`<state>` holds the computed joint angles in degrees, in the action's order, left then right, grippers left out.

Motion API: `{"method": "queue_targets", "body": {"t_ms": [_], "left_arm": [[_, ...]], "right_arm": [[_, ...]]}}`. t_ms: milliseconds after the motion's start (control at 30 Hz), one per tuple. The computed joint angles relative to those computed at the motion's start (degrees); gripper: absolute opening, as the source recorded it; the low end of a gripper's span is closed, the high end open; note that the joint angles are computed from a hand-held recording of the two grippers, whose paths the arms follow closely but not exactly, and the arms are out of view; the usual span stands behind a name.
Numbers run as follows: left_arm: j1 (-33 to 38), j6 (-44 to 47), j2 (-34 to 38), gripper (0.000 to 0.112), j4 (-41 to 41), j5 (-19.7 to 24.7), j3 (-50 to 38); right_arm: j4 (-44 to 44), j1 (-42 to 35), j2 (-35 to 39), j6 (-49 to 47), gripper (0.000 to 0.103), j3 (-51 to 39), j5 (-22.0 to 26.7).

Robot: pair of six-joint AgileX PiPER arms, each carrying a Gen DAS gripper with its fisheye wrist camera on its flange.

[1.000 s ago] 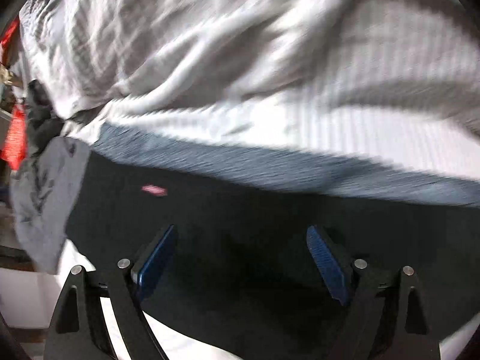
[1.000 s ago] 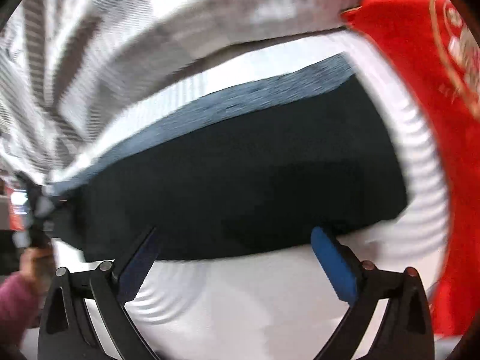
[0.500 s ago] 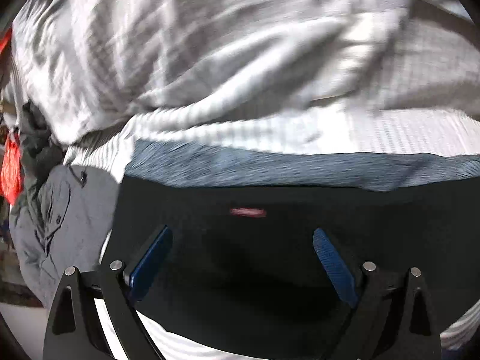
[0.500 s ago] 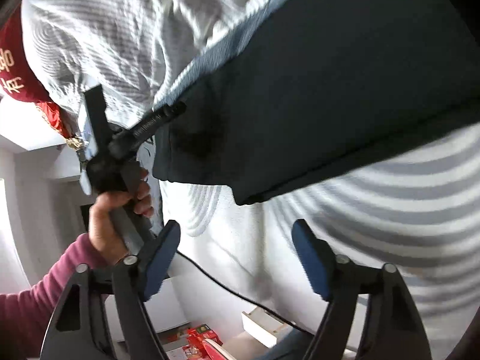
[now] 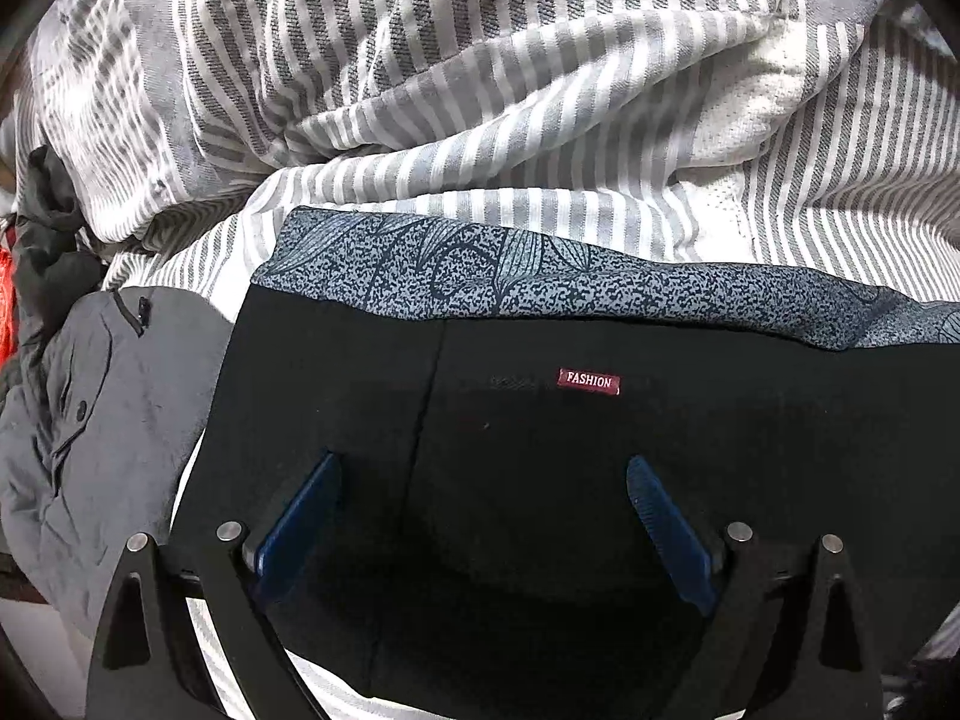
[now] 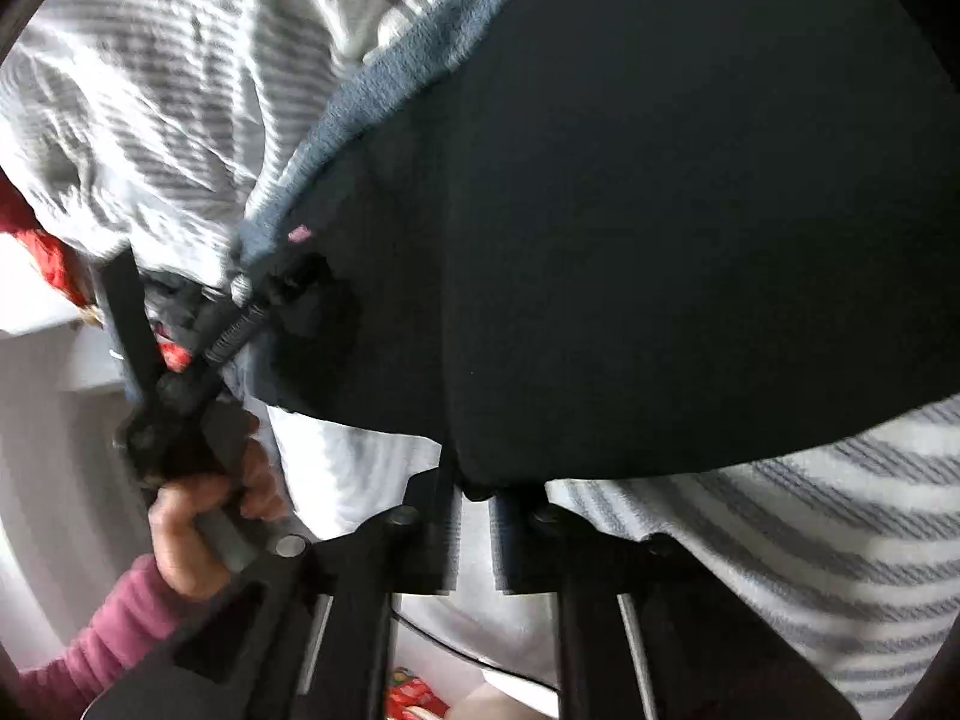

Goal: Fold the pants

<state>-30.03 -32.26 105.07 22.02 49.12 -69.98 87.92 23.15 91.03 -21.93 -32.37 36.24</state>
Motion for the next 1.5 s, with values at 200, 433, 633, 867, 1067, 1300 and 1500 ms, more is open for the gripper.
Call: {"method": "queue_targets", "body": {"t_ms": [200, 433, 633, 867, 1067, 1300, 1500], "left_arm": [[0.6, -0.3, -0.5, 0.100, 1.1, -2.9, 2.0], [1.1, 2.0, 0.0, 0.100, -1.5, 0.5, -0.4], [-5.0, 2.2, -3.2, 0.100, -7.4, 4.4, -2.6], [-16.8, 0.6, 4.6, 0.100, -14.0, 5.4, -11.4], [-20.3, -2.9, 9.4, 0.100, -14.5, 4.0, -12.6], [-18.9, -2.9, 11.1, 0.102, -17.1, 7.8, -15.4], [-23.4, -5.4, 14.8, 0.102, -16.3, 15.1, -27.3]], "right_arm": [[-4.4, 1.9, -3.1, 3.2, 0.003, 3.5, -0.3], [-20.2, -5.9, -13.7, 16.3, 0.010, 5.6, 7.1], [-54.5, -24.0, -22.4, 30.8, 0.063, -3.7, 13.7], [-65.7, -35.4, -13.1, 29.5, 0.063, -6.6, 10.7], [-50.7, -42.7, -13.6, 13.2, 0.082, -1.8, 7.3], [-37.7, -53.5, -8.8, -3.2, 0.092, -2.9, 17.8], [-38.8, -76.4, -14.2, -9.6, 0.092, -1.0, 30.8]]}}
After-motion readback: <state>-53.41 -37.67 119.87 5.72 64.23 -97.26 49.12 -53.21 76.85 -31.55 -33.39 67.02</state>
